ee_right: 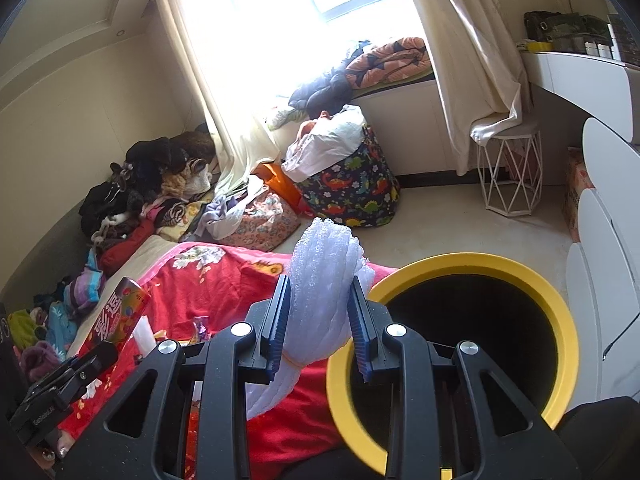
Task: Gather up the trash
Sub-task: 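Carry the foam net and red can with both tools over the yellow bin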
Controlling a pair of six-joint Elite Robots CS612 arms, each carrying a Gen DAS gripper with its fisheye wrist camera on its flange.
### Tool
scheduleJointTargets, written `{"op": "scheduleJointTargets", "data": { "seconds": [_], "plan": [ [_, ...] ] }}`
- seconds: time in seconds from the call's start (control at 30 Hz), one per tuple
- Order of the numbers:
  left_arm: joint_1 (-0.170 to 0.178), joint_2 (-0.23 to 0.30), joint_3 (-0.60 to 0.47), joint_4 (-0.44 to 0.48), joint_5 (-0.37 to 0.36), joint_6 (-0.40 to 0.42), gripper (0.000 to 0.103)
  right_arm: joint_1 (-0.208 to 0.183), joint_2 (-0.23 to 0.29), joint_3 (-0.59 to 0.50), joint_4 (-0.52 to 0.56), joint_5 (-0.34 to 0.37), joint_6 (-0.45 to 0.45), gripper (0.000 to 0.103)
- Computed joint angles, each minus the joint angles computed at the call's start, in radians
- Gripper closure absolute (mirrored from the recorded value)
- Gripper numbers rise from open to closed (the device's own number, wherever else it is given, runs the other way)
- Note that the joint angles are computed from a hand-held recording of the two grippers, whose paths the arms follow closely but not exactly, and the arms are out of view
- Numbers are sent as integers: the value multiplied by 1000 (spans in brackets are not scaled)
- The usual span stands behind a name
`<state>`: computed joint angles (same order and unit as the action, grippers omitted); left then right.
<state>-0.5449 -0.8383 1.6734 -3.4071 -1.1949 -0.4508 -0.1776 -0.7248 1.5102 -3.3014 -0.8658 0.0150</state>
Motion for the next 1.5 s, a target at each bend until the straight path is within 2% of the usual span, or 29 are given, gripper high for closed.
{"op": "scheduleJointTargets", "data": {
  "seconds": [0.73, 1.5],
  "plan": [
    [-16, 49, -96, 48, -61, 36, 79, -26, 24, -36, -6, -123, 54, 76],
    [-6, 140, -256, 156, -177, 57, 79, -36, 53, -79, 90, -221, 8, 75]
  ]
}}
